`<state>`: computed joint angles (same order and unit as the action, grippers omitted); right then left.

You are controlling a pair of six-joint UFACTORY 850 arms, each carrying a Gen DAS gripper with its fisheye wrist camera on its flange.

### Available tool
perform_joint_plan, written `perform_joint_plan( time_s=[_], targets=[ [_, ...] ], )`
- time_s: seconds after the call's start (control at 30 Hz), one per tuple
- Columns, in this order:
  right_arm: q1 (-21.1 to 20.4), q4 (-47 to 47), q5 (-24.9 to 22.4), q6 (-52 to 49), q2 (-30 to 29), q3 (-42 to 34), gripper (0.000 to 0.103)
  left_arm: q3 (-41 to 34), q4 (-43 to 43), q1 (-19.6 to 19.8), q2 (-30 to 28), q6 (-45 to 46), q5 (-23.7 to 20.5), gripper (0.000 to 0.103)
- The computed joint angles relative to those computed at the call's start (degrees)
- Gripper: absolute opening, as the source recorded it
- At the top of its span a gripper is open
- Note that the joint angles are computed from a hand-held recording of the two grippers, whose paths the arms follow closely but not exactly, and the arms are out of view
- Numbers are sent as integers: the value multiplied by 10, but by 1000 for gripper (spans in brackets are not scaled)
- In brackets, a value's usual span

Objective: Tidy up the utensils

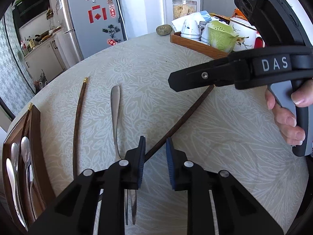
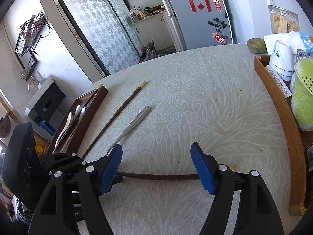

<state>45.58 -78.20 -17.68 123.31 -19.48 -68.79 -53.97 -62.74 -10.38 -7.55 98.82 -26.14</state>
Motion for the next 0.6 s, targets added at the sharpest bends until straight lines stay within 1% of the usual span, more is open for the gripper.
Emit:
perform_joint_plan(
  time_s=[0.03, 0.07, 0.1, 0.2, 0.27, 0.3, 0.33, 0.37, 0.4, 0.43, 0.5, 0.53, 0.57, 0.6],
  targets=[
    [1, 7, -5, -9, -1, -1, 74, 3, -14, 0, 3, 11, 5, 13],
    [2, 13, -11, -16, -2, -3, 74, 3, -25, 2, 3, 17, 6, 10],
    [2, 12, -13, -16, -1, -2, 74, 2, -36, 4, 4, 20, 9, 0],
    [-2, -3, -2, 9, 1, 3, 75, -11, -19, 10, -6, -8, -7, 0],
    [-6, -3, 10, 18, 2, 6, 75, -10, -16, 9, -5, -5, -4, 0],
    [-9, -6, 16, 25, 2, 7, 75, -11, -9, 9, -5, -7, -14, 0],
    [-9, -7, 15, 28, 2, 8, 75, -17, 22, 10, -9, -25, -39, 0],
    [-8, -11, 12, 33, 3, 9, 75, -20, 44, 9, -11, -32, -53, 0],
    [-8, -18, 12, 40, 5, 11, 75, -15, 51, 5, -9, -25, -45, 0],
    [-8, -23, 13, 46, 5, 11, 75, -5, 43, 0, -1, 0, -27, 0],
    [-7, -24, 14, 47, 5, 11, 76, -2, 45, -4, 1, 8, -17, 2],
    [-7, -23, 15, 46, 4, 11, 76, -3, 46, -3, 0, 8, -17, 8],
    [-7, -24, 17, 47, 4, 10, 76, -3, 41, -4, 1, 14, -7, 16],
    [-7, -26, 19, 48, 4, 10, 76, -4, 35, -1, 0, 20, -6, 41]
  ],
)
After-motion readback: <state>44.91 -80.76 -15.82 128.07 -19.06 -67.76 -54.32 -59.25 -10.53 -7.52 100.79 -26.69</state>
